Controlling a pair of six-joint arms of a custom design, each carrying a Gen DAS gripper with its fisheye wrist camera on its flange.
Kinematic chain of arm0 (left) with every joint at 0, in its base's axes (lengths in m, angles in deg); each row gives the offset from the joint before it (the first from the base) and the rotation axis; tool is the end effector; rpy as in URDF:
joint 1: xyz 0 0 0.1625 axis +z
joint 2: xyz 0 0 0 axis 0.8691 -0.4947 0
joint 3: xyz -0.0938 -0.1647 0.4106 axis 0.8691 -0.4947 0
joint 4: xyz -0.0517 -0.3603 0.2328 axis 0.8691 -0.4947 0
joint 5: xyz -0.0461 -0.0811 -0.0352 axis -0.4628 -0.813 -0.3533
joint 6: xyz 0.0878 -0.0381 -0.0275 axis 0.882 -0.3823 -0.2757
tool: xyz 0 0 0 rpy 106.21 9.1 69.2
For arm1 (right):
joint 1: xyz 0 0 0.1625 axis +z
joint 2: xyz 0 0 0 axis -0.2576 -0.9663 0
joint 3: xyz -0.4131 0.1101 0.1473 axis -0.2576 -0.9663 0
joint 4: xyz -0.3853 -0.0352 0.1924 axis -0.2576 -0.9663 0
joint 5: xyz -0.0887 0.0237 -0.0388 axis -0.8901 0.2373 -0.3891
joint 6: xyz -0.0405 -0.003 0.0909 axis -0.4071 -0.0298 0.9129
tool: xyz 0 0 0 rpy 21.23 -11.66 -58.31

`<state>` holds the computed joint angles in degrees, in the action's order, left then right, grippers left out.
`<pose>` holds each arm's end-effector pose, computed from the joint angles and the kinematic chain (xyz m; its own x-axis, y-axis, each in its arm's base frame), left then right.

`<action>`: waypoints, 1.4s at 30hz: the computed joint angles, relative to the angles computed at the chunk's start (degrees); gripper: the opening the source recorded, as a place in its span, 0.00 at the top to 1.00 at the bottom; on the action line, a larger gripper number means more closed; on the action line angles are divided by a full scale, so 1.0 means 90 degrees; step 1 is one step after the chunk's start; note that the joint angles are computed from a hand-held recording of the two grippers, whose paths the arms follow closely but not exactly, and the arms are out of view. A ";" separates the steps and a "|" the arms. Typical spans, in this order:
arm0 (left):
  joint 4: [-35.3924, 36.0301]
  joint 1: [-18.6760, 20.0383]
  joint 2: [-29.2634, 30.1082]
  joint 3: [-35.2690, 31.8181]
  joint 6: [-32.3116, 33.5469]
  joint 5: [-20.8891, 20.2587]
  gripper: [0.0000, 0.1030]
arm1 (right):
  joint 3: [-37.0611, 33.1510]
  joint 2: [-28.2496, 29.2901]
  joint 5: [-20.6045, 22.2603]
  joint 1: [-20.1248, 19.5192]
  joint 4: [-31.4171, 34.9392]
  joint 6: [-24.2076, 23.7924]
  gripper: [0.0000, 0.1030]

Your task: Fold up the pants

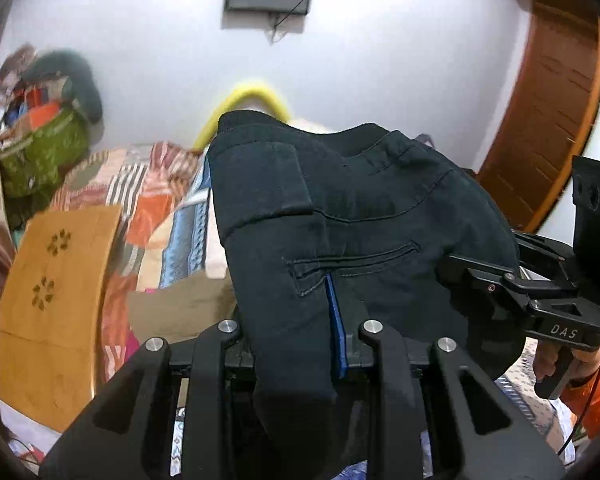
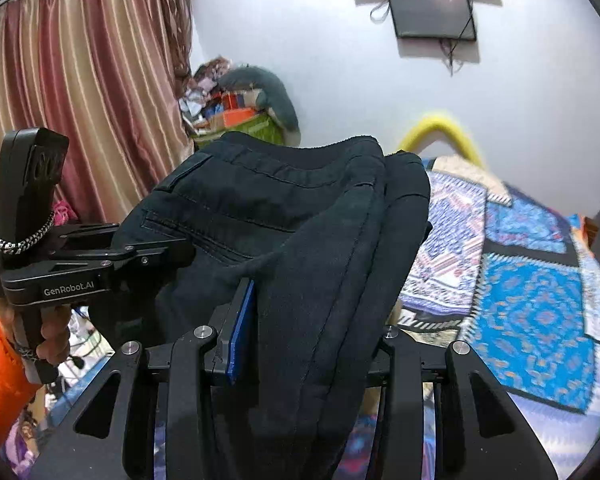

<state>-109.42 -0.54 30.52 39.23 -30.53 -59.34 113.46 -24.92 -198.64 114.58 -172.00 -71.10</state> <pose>-0.2837 -0.7990 0.1237 -0.5462 0.7613 -0.3493 0.8365 0.5172 -0.1807 0.1975 -0.6297 0.1609 -0.8340 0.0149 0.5515 -0.4589 0.5362 -0.7085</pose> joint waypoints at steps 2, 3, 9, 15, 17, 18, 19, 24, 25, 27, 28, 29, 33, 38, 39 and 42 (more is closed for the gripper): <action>0.0263 0.0179 0.0384 -0.0461 -0.0098 0.0084 0.75 | -0.0297 0.0223 0.0075 -0.0187 0.0302 -0.0002 0.64; 0.0349 0.0245 0.0536 -0.0631 -0.0132 0.0127 0.75 | -0.0446 0.0313 0.0080 -0.0258 0.0482 -0.0014 0.64; 0.1353 0.0667 0.1577 -0.1908 -0.0438 0.0450 0.74 | -0.1168 0.0708 -0.0013 -0.0744 0.1683 0.0071 0.63; 0.1703 0.0971 0.1896 -0.2356 -0.0708 0.0065 0.57 | -0.1257 0.0893 -0.0221 -0.1033 0.1981 0.0299 0.52; 0.1575 0.0925 0.1814 -0.2192 -0.0705 0.0226 0.56 | -0.1113 0.0785 -0.0161 -0.1043 0.1978 0.0426 0.52; 0.1488 0.0866 0.1740 -0.2060 -0.0697 0.0351 0.56 | -0.1049 0.0768 -0.0255 -0.1006 0.1911 0.0423 0.52; 0.1339 0.0805 0.1650 -0.1878 -0.0657 0.0519 0.56 | -0.0985 0.0746 -0.0431 -0.0942 0.1842 0.0431 0.52; 0.0790 0.0605 0.1109 -0.1066 -0.0551 0.0954 0.56 | -0.0548 0.0483 -0.1024 -0.0716 0.1507 0.0373 0.52; 0.0741 0.0584 0.1010 -0.0957 -0.0537 0.0973 0.56 | -0.0369 0.0364 -0.1055 -0.0664 0.1403 0.0403 0.52; 0.0497 0.0490 0.0712 -0.0577 -0.0484 0.1098 0.56 | -0.0069 0.0141 -0.0986 -0.0628 0.1191 0.0436 0.52; 0.0400 0.0450 0.0586 -0.0426 -0.0465 0.1118 0.56 | 0.0036 0.0058 -0.0982 -0.0584 0.1092 0.0441 0.52; 0.0301 0.0402 0.0413 -0.0234 -0.0461 0.1087 0.56 | 0.0236 -0.0075 -0.1010 -0.0476 0.0904 0.0458 0.52; -0.0161 0.0176 -0.0260 0.0516 -0.0453 0.1003 0.56 | 0.0585 -0.0359 -0.1145 -0.0063 0.0443 0.0401 0.52; -0.0940 -0.0265 -0.1356 0.1725 -0.0340 0.0850 0.56 | 0.0941 -0.0522 -0.1354 0.0724 -0.0476 0.0174 0.52; -0.1105 -0.0367 -0.1593 0.1972 -0.0319 0.0814 0.56 | 0.0994 -0.0542 -0.1385 0.0842 -0.0630 0.0107 0.52; -0.1469 -0.0606 -0.2246 0.2611 -0.0332 0.0613 0.56 | 0.1176 -0.0584 -0.1542 0.1352 -0.1180 -0.0090 0.52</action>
